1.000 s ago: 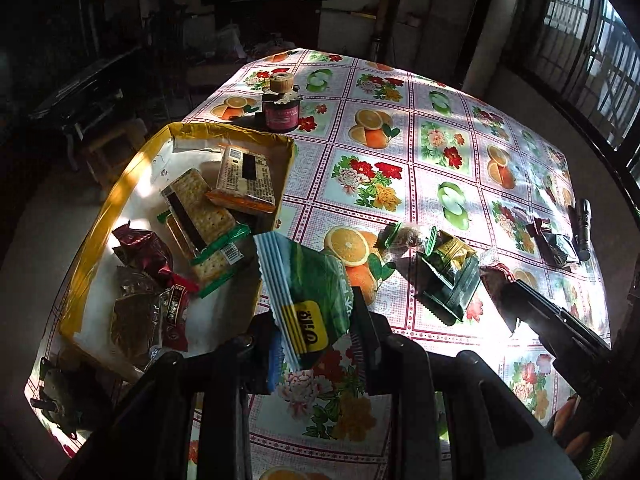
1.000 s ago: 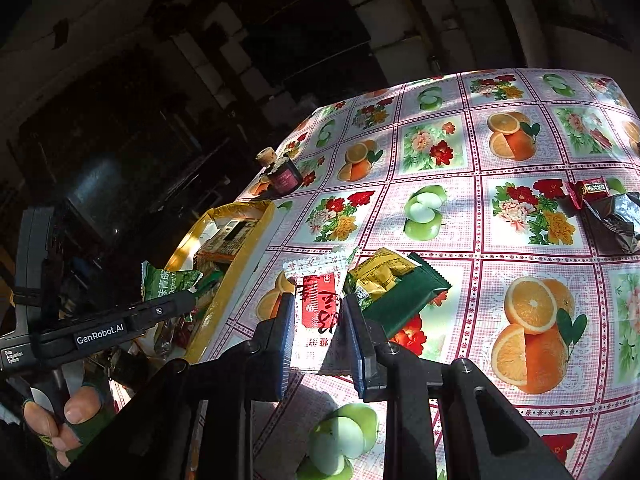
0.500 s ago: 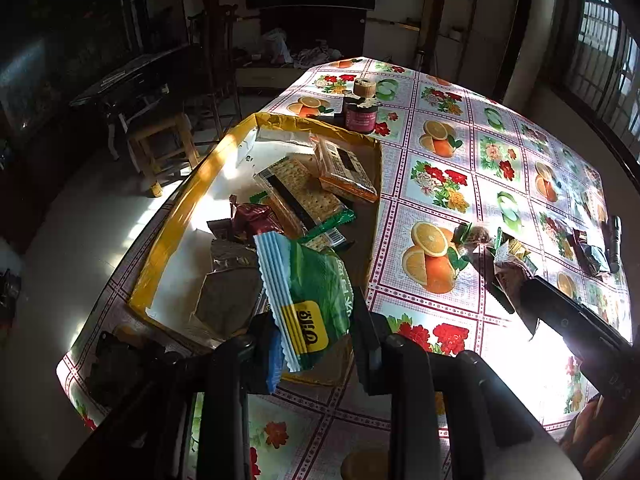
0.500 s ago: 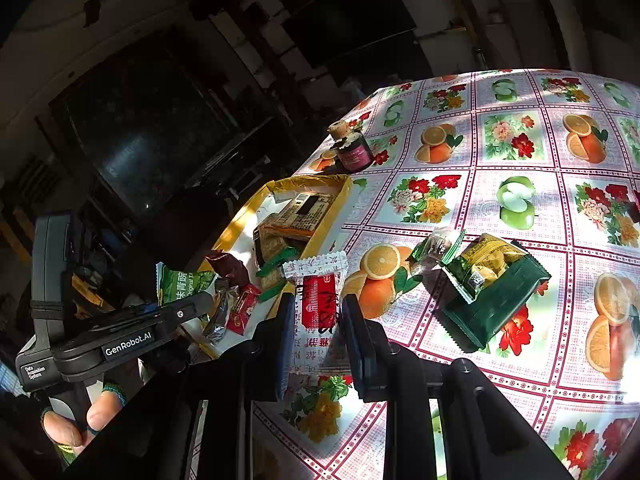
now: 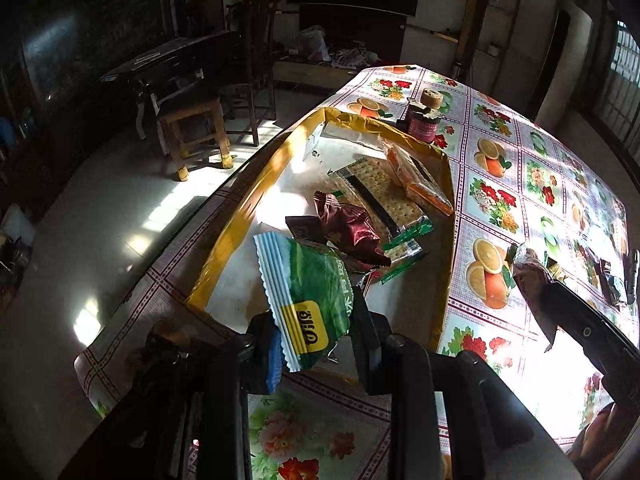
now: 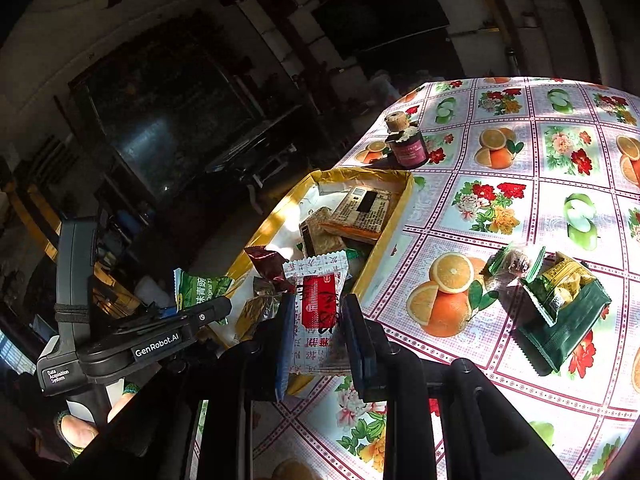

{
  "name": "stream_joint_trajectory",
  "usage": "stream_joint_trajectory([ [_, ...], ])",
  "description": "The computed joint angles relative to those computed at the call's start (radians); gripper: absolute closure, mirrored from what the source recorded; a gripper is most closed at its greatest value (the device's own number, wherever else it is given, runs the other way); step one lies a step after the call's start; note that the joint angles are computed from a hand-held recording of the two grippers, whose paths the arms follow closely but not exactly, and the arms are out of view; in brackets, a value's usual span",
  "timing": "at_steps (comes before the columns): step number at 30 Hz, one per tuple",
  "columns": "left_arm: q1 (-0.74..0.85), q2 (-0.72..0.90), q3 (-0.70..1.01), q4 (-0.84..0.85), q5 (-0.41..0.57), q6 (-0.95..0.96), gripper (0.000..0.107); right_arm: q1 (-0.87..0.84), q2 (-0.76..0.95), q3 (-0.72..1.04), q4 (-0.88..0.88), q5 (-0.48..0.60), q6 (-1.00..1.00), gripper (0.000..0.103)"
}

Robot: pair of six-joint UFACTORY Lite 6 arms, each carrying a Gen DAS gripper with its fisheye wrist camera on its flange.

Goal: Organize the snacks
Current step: 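Carry the green packet and red-and-white packet over the tray with both tools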

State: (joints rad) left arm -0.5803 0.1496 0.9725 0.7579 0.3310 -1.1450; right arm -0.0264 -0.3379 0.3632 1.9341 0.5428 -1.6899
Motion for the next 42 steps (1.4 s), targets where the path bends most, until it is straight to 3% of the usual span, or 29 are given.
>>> stream_joint_trajectory([
  [7,0.028,0.031,0.02,-0.028,-0.015,0.038,0.08,0.082,0.125,0.08,0.169,-0.02,-0.129,0.077],
  [14,0.032,0.069,0.05,-0.067,-0.022,0.086,0.079,0.102,0.246,0.154,0.233,-0.005,-0.185,0.077],
  [42,0.016,0.263,0.204,-0.183,-0.015,0.212,0.079,0.101,0.601,0.425,0.218,0.033,-0.191,0.077],
])
